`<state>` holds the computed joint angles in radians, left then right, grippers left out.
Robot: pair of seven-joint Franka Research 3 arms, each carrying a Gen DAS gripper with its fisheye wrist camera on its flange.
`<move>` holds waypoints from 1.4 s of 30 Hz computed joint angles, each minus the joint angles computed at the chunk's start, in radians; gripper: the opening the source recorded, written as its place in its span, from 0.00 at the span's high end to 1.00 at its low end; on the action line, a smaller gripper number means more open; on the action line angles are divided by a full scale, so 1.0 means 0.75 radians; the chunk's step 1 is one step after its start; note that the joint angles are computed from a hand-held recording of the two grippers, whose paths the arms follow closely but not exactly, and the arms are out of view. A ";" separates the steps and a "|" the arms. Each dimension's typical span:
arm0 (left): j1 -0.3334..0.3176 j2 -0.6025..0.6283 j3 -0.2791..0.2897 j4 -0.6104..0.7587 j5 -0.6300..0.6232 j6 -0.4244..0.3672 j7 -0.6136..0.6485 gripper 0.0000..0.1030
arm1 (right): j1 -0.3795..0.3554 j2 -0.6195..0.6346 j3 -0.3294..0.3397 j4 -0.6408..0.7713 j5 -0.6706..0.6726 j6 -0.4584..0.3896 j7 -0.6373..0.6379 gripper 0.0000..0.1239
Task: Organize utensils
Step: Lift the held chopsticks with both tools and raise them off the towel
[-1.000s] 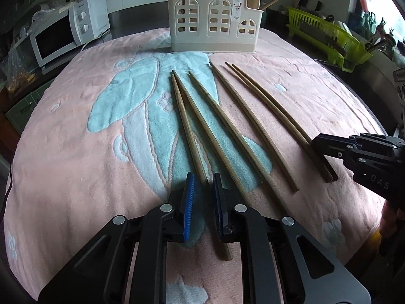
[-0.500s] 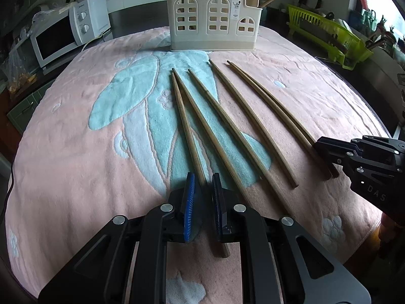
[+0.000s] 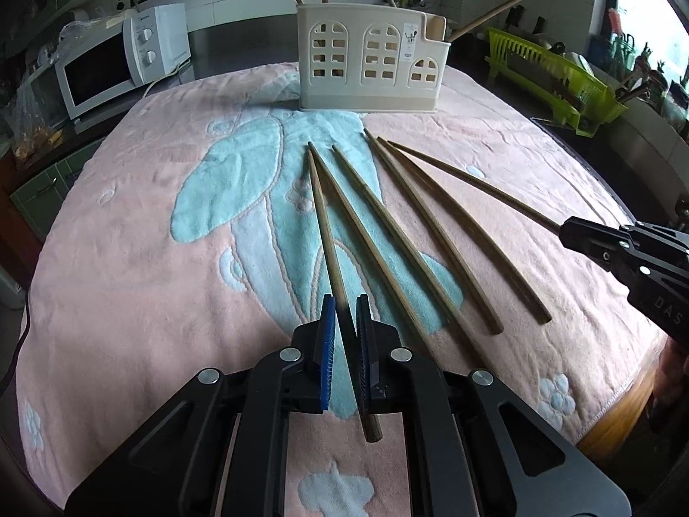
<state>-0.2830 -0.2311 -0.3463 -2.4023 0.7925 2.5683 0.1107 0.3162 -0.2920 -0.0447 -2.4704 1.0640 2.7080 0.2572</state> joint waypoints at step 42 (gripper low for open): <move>-0.010 -0.054 0.045 -0.103 -0.237 0.021 0.237 0.87 | -0.003 -0.002 0.012 0.140 0.289 -0.052 -0.164 0.94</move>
